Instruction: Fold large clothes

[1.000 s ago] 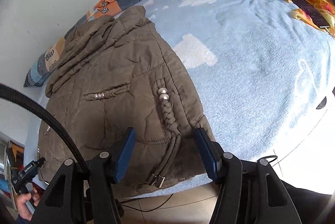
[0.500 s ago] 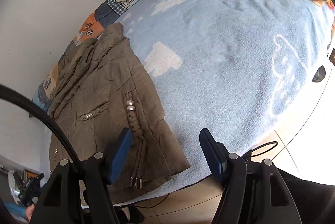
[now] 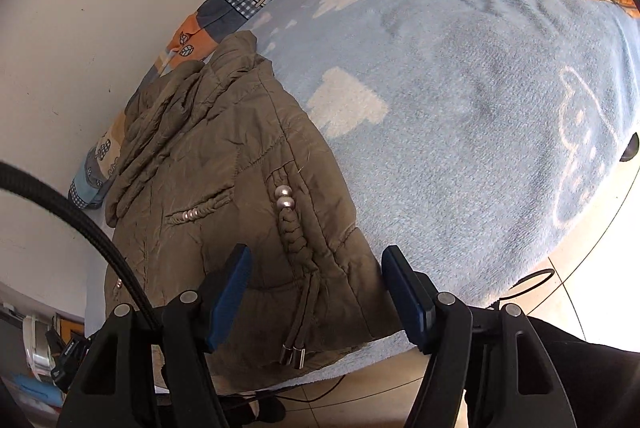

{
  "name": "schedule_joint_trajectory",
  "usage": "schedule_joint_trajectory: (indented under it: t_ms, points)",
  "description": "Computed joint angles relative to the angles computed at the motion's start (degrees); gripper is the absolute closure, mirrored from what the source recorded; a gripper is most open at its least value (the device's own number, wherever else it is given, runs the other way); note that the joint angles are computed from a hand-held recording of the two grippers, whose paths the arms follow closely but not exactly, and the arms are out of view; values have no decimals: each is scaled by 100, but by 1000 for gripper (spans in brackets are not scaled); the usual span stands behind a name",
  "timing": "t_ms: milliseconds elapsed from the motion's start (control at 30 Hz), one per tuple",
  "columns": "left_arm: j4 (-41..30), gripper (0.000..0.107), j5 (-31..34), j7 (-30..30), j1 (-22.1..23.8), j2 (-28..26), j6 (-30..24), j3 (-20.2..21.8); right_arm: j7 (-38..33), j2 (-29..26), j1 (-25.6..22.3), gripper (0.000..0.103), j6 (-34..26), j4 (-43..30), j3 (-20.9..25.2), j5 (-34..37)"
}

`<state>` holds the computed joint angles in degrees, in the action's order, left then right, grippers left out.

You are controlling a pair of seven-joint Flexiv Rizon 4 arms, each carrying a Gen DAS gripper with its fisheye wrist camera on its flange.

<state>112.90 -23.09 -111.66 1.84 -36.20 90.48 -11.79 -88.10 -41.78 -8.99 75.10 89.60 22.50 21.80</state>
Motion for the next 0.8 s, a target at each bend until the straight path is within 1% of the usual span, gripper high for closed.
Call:
schedule_joint_trajectory:
  t_ms: [67,100,133,167,200,233,267,300,333,400,467,500,667,800]
  points:
    - [-95,26,82,-23,-219,9,-87,246,17,10,-8,31,50,7,-28,22]
    - [-116,26,109,-23,-270,12,-112,309,36,55,11,31,224,67,-71,45]
    - [-155,26,141,-33,-349,9,-151,399,112,132,104,31,505,178,-182,34]
    - [-177,26,161,-44,-398,9,-189,462,201,240,254,31,988,357,-368,-15]
    - [-217,26,178,-74,-470,2,-262,550,259,321,344,31,1331,492,-488,-87]
    - [-210,26,176,-76,-458,5,-285,546,306,399,423,31,1707,627,-596,-129]
    - [-188,26,163,-80,-431,15,-298,521,316,417,370,28,1931,684,-540,-150]
    - [-184,26,139,-79,-389,6,-305,476,296,389,184,25,2010,688,-331,-183]
    - [-180,26,109,-77,-343,-4,-307,419,297,323,-58,23,1834,625,-73,-268]
    - [-167,26,82,-31,-260,-19,-278,311,365,110,-498,23,1277,421,439,-401]
    - [-190,26,95,-10,-284,-26,-308,331,252,-184,-1014,23,632,152,1073,-365]
    - [-200,26,98,7,-285,-31,-326,329,194,-278,-1124,23,369,34,1208,-269]
    - [-138,26,-26,80,-89,-63,-269,78,-61,-374,-1119,23,-70,-161,1216,127]
    - [-121,26,-77,121,-33,-89,-315,16,-186,-315,-931,23,-323,-215,1002,322]
